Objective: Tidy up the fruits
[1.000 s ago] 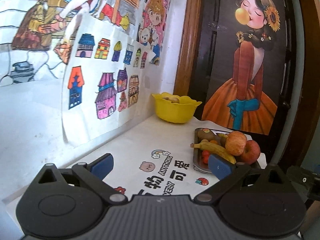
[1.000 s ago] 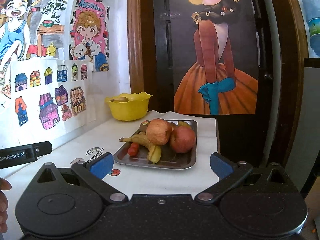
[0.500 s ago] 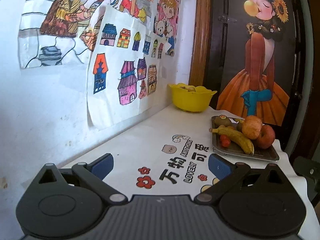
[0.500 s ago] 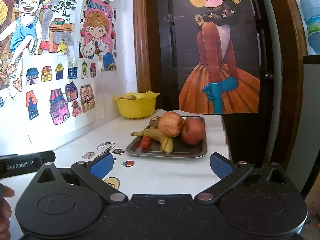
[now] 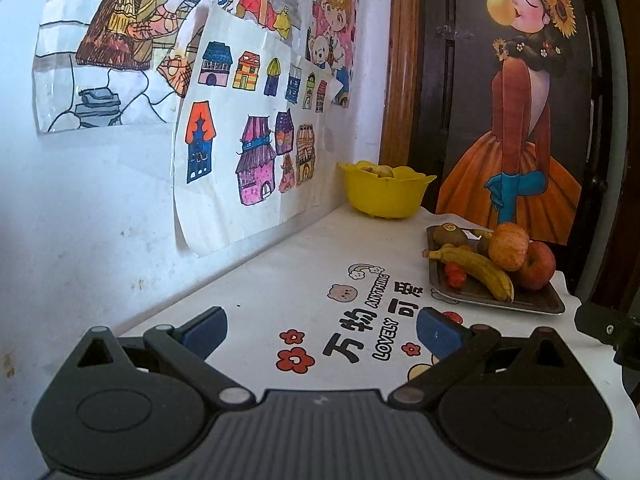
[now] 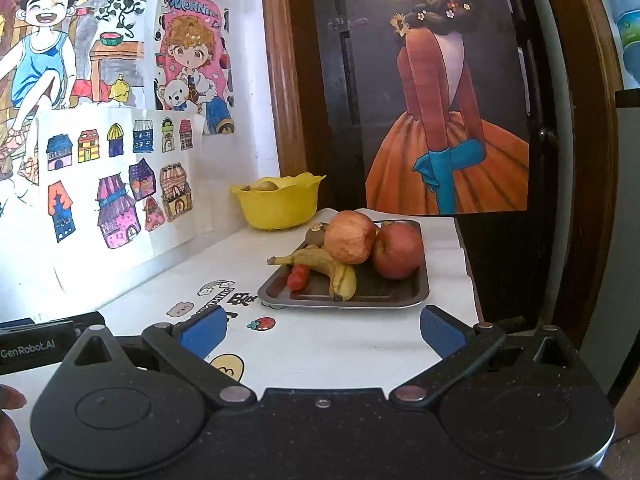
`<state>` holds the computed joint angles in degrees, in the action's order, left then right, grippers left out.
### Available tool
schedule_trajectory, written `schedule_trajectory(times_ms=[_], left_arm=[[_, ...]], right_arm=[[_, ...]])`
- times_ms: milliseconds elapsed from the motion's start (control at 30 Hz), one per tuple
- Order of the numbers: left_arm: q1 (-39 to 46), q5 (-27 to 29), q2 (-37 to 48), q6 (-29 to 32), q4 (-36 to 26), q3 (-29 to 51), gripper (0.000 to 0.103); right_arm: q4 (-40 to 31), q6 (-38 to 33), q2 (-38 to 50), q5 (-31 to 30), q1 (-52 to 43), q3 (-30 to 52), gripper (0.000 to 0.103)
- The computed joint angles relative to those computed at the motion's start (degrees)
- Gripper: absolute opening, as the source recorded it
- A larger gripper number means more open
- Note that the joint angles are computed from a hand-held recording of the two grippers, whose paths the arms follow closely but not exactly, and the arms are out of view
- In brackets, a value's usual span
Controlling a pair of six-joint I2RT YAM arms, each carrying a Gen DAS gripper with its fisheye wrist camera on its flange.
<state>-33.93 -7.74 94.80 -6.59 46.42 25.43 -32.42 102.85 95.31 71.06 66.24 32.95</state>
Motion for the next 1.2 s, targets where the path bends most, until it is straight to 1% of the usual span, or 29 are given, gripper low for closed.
schedule_trajectory(times_ms=[267, 367, 600, 733, 867, 1033, 1200], left_arm=[[0.6, 1.9, 1.2, 0.7, 2.1, -0.6, 0.103], [0.6, 1.7, 1.3, 0.6, 2.0, -0.6, 0.103], [1.0, 1.5, 1.0, 0.3, 2.0, -0.8, 0.103], [1.1, 1.3, 1.0, 0.2, 1.8, -0.6, 0.103], [1.3, 1.8, 1.1, 0.2, 1.9, -0.6, 0.103], [1.6, 2.6, 1.3, 0.2, 2.5, -0.9, 0.103], [1.7, 3.0, 1.2, 0.1, 1.8, -0.7, 0.103]], right_arm=[[1.2, 1.4, 1.0, -0.2, 0.1, -0.7, 0.102], [3.2, -0.4, 0.7, -0.5, 0.0, -1.3, 0.102], [1.1, 1.3, 1.4, -0.7, -0.3, -0.5, 0.102], [2.5, 0.0, 0.9, -0.7, -0.1, -0.9, 0.102], [5.3, -2.8, -0.2, -1.4, -0.3, -2.1, 0.102], [2.3, -0.6, 0.3, -1.6, -0.1, -1.2, 0.102], [2.4, -0.6, 0.4, -1.5, 0.0, -1.1, 0.102]])
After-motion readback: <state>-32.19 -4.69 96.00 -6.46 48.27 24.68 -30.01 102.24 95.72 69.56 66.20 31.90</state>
